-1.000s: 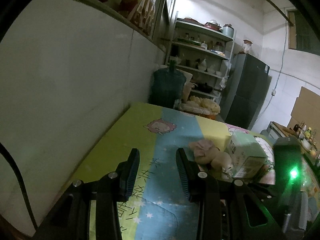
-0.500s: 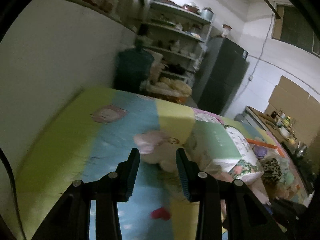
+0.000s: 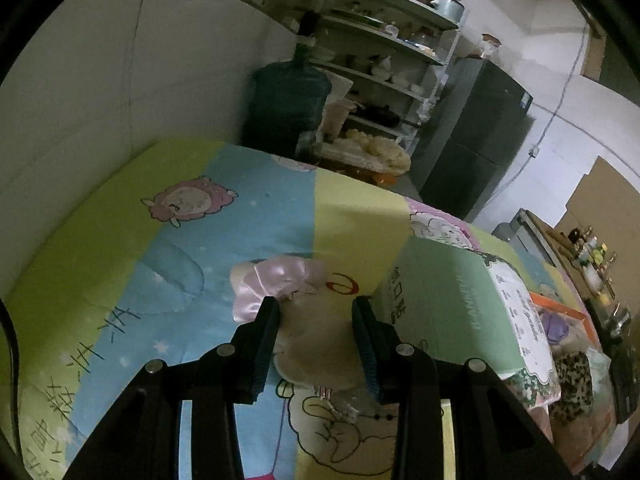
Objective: Organize soft objects
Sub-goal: 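Grasp the pink plush toy with the left tool while the right tool grasps the pink wrapped package, then lift and carry the plush toy and pink package over the box with both tools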
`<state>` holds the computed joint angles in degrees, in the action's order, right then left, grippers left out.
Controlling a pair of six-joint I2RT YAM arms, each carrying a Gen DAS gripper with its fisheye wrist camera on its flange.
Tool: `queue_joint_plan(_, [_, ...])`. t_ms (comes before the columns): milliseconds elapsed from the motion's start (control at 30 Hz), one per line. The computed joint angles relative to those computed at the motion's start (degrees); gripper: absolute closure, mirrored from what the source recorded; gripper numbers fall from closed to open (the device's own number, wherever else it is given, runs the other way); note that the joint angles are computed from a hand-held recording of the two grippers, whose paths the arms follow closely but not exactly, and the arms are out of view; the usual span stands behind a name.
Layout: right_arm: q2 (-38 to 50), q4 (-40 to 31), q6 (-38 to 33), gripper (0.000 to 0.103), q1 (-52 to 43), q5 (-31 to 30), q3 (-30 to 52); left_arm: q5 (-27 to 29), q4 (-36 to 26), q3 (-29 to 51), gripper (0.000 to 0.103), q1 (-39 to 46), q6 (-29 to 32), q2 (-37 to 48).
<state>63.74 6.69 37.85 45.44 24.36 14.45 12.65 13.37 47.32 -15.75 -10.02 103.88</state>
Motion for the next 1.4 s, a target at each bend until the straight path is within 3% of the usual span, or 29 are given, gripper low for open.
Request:
queue_joint_plan(100, [-1.6,0.6,0.2,0.061,0.3,-0.4,-1.1,-0.3,1.3,-0.9,0.063,-0.3,0.0,0.0])
queue_joint_plan(167, [-2.5,0.5,0.4,0.061,0.7,-0.2,-1.6,0.7,1.1,-0.7,0.056,0.3,-0.7,0.6])
queue_joint_plan(233, [-3.5,0.2,0.8,0.061,1.0,-0.1,-1.9,2.6,-0.5,-0.1,0.041,1.8,-2.1,1.4])
queue_joint_plan(300, [-5.0,-0.4,1.0,0.061,1.2,0.1,-2.4,5.2,-1.3,0.1,0.034,3.3,-3.4,2.6])
queue_joint_plan(367, [-4.9,-0.1,1.2,0.061,1.3,0.1,-2.3,5.5,-0.8,-0.2,0.034,3.5,-3.2,2.6])
queue_joint_plan(467, [-4.9,0.6,0.8,0.061,0.5,-1.1,-2.6,6.6,-1.7,0.7,0.040,3.6,-2.9,3.0])
queue_joint_plan(533, [-5.4,0.3,0.7,0.061,0.4,-1.3,-2.7,9.6,-0.8,0.3,0.064,3.8,-1.9,3.5])
queue_joint_plan(567, [-5.6,0.2,0.7,0.061,0.2,-1.4,-2.8,10.9,-0.2,-0.2,0.070,3.4,-1.1,3.3])
queue_joint_plan(900, [-8.9,-2.3,1.4,0.061,0.6,-0.3,-3.3,7.8,5.8,-7.2,0.071,3.0,-0.1,-4.0])
queue_joint_plan(1100, [-10.5,-3.2,1.1,0.061,0.5,0.0,-3.3,4.8,7.0,-13.2,0.071,3.3,1.8,-12.5])
queue_joint_plan(1400, [-23.0,-15.6,2.9,0.061,3.1,6.4,-2.7,1.9,4.4,-19.2,0.071,-2.4,3.0,-29.3])
